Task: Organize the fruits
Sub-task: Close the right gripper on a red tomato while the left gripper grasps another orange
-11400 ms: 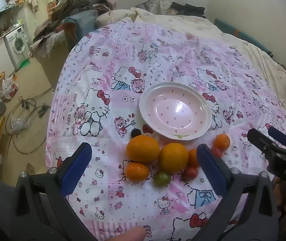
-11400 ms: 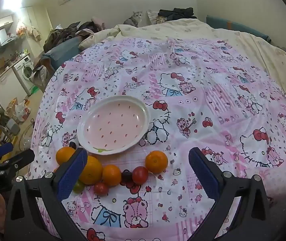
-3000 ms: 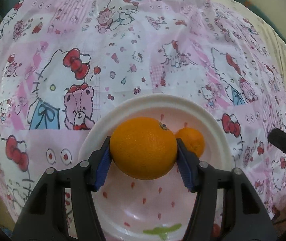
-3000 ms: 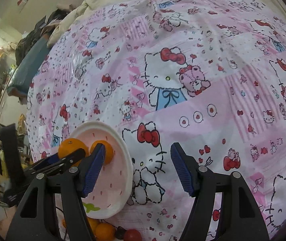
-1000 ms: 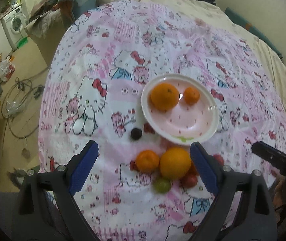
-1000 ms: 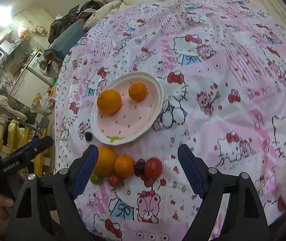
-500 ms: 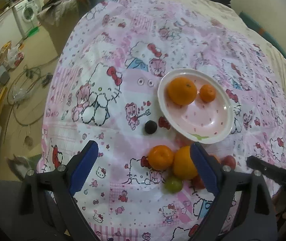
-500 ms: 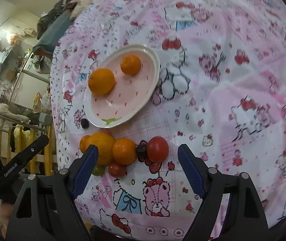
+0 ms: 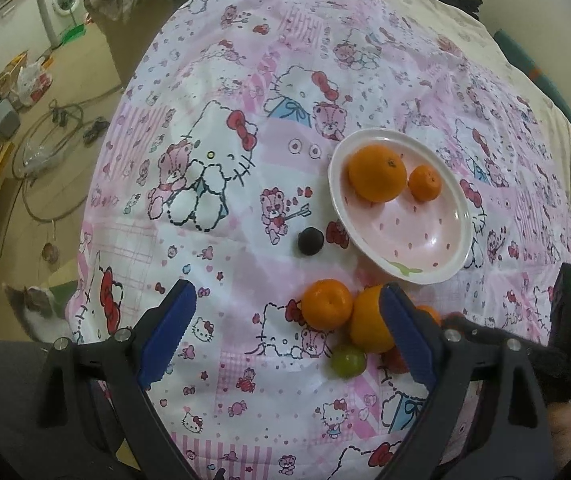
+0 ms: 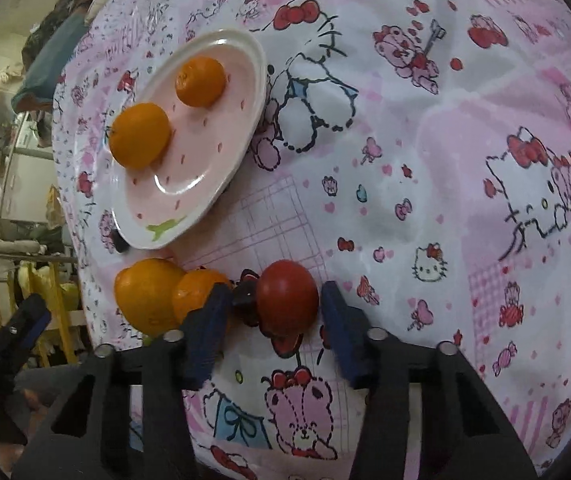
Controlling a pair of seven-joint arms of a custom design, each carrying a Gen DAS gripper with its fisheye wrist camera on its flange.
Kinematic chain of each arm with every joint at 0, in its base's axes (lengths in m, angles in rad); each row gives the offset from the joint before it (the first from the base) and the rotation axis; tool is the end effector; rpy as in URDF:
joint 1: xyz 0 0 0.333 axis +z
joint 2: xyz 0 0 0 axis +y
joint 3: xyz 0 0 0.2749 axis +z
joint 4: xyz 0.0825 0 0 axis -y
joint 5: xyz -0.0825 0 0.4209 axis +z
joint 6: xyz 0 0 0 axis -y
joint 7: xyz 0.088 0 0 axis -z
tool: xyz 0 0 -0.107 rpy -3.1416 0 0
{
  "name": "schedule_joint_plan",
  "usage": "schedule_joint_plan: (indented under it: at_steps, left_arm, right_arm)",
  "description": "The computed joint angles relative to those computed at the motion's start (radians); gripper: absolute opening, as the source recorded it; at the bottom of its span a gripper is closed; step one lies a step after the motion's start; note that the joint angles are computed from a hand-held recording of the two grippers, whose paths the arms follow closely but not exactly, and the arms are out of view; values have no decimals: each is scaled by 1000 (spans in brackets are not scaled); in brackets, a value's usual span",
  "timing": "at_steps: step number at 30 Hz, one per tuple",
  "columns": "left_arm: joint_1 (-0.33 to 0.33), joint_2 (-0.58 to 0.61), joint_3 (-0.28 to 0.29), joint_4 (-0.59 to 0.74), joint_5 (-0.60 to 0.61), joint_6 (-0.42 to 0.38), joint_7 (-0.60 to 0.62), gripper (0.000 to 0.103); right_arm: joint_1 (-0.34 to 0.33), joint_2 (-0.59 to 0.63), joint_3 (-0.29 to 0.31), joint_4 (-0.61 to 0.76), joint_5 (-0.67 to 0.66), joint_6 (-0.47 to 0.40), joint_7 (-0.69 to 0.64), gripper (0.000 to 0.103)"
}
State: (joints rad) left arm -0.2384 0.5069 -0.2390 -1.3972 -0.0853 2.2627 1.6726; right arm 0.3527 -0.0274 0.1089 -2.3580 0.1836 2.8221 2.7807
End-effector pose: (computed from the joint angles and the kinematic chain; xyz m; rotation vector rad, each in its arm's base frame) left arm 0.6784 -0.3185 0.4131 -1.5589 2.5872 -0.6276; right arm 0.5094 0.2432 0.3265 -0.8637 2.5081 0.1637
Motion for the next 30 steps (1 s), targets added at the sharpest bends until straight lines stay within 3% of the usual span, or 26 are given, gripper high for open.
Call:
schedule_joint_plan:
  at_steps: [5,8,13,17,20,24,30]
  left_arm:
    - [2,26,6,37,-5,-40,-25,91]
    - [3,34,7,47,-4,-51,-35,91]
    - [2,49,-16,61,-15,-88,27,89]
    - [-35,92,-36,115,7,-189,142,86]
    - [-76,92,-35,104,45,-197,209,78]
    - [-123,137,-28,158,81,-236,245,70]
    - [-158,207,-16,245,104,-277,259,69]
  right_arm:
    - [-4,-6,1,11,-74,-51,44,33]
    - [-9,-36,3,-24,-103,-5,85,33]
    - [-45,-96,28,-71,-263,60,230,33]
    - [-79,-155,56,-115,-357,80,321,33]
    - [-100,-197,71,-150,-385,80,365,33]
    - [-116,-234,84,-183,-395,80,397,33]
    - [-134,-270,100,-220,-392,96,418,33]
